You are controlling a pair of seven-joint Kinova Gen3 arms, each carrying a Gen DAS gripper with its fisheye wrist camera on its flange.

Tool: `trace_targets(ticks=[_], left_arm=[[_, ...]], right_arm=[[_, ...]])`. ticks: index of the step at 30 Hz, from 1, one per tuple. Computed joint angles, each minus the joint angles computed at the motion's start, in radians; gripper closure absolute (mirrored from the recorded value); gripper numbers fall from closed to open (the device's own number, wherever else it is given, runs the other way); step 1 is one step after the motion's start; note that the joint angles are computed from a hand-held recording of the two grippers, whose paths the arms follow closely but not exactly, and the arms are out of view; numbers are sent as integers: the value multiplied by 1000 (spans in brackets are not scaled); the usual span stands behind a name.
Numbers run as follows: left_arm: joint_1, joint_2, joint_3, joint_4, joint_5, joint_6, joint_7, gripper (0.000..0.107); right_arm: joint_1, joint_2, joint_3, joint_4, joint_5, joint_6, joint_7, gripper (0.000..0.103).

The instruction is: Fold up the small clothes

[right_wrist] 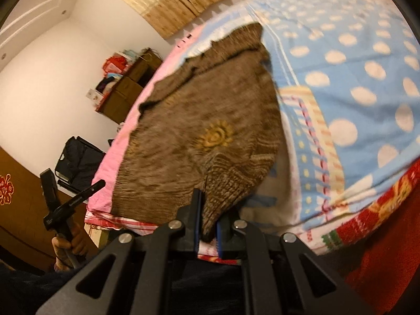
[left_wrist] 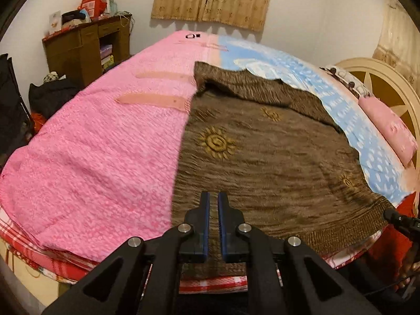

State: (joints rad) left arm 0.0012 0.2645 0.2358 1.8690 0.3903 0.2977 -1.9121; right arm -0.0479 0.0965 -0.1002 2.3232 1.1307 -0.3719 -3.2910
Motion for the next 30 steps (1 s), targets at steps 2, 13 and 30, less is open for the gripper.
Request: trace_targets(ticks=[2, 13, 30], left_arm=[[-7, -6, -5, 3, -1, -9, -9, 102], [-95, 151, 19, -110, 91, 207, -98, 99], [-170, 117, 162, 96, 135, -167, -87, 18]], right_arm=[[14, -8, -14, 1, -18, -5, 13, 91], [4, 31, -26, -25, 97, 76, -100, 91], [37, 77, -26, -16, 101, 33, -104, 91]])
